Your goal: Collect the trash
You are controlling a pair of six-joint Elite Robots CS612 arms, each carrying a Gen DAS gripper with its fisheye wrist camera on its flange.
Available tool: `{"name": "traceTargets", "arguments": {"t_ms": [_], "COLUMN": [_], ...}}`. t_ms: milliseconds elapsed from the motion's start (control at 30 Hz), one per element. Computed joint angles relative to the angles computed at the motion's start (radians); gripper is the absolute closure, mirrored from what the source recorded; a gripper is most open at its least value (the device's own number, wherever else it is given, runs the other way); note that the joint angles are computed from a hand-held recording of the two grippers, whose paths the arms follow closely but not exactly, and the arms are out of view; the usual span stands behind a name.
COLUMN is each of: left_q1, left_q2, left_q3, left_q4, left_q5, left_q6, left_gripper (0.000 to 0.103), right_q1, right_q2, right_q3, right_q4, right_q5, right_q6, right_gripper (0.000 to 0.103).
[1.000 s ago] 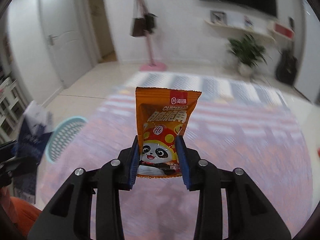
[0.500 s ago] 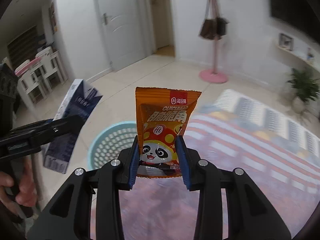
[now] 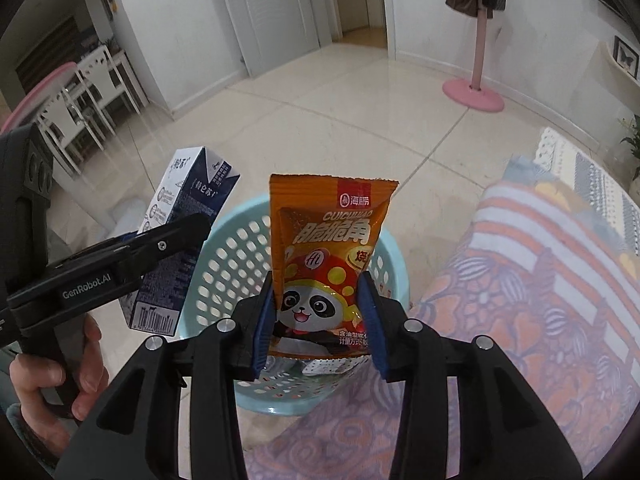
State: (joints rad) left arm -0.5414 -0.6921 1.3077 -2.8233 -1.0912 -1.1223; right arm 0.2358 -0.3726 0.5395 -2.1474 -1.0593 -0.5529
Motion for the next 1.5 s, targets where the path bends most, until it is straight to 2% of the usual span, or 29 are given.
{"name": "traceTargets", "arguments": {"t_ms": [100, 167, 267, 333, 367, 600, 733, 800, 867, 967, 1100, 1233, 1300, 1333, 1433, 1500], "left_q1": [0.013, 0.015, 0.019, 0.017, 0.013, -0.012, -0.052, -0.078, -0.105, -0.141, -0.181, -0.216, -0.229, -0.24, -0.267, -0.282], "left_q2": [0.013, 0.016, 0.02, 0.015, 0.01, -0.027, -0.068, -0.087, -0.106, -0.122, -0.13, -0.117, -0.105, -0.097, -0.083, -0.07], "left_q3": [-0.015, -0.019, -0.018, -0.001, 0.012, 0.049, 0.076, 0.075, 0.073, 0.067, 0.047, 0.011, -0.006, -0.018, -0.034, -0.043], "left_q4": [0.004, 0.005, -0.015, -0.048, -0.071, -0.127, -0.111, -0.058, -0.009, 0.02, 0.075, 0.113, 0.124, 0.148, 0.236, 0.312], "left_q5": [-0.034, -0.049, -0.056, -0.055, -0.05, -0.015, 0.067, 0.126, 0.183, 0.247, 0.316, 0.387, 0.421, 0.46, 0.568, 0.625], "left_q6": [-0.005, 0.0, 0.019, 0.01, -0.003, -0.003, 0.01, 0.007, 0.004, 0.021, 0.023, 0.037, 0.056, 0.051, -0.018, -0.088], "left_gripper": [0.046, 0.045, 0.039, 0.024, 0.021, 0.021, 0.021, 0.021, 0.021, 0.021, 0.02, 0.02, 0.02, 0.02, 0.013, 0.013], "right_q1": [0.004, 0.008, 0.006, 0.004, 0.001, -0.025, -0.046, -0.057, -0.072, -0.093, -0.118, -0.141, -0.146, -0.149, -0.159, -0.162], "right_q2": [0.018, 0.018, -0.005, -0.019, -0.031, -0.097, -0.163, -0.208, -0.257, -0.308, -0.364, -0.407, -0.419, -0.425, -0.433, -0.433], "right_q3": [-0.03, -0.028, 0.019, 0.044, 0.066, 0.167, 0.269, 0.345, 0.429, 0.527, 0.632, 0.734, 0.768, 0.785, 0.834, 0.853], "right_q4": [0.046, 0.043, 0.01, 0.001, -0.01, -0.065, -0.145, -0.231, -0.322, -0.456, -0.599, -0.799, -0.863, -0.893, -0.996, -1.051], "right_q5": [-0.019, -0.041, -0.041, -0.043, -0.041, -0.003, 0.038, 0.049, 0.066, 0.095, 0.102, 0.044, 0.006, -0.012, -0.051, -0.069], "right_q6": [-0.007, 0.003, 0.015, 0.021, 0.025, 0.057, 0.093, 0.12, 0.163, 0.245, 0.306, 0.394, 0.408, 0.413, 0.439, 0.466], "right_gripper": [0.06, 0.037, 0.037, 0.037, 0.037, 0.037, 0.037, 0.037, 0.029, 0.025, 0.023, 0.019, 0.018, 0.017, 0.017, 0.017]}}
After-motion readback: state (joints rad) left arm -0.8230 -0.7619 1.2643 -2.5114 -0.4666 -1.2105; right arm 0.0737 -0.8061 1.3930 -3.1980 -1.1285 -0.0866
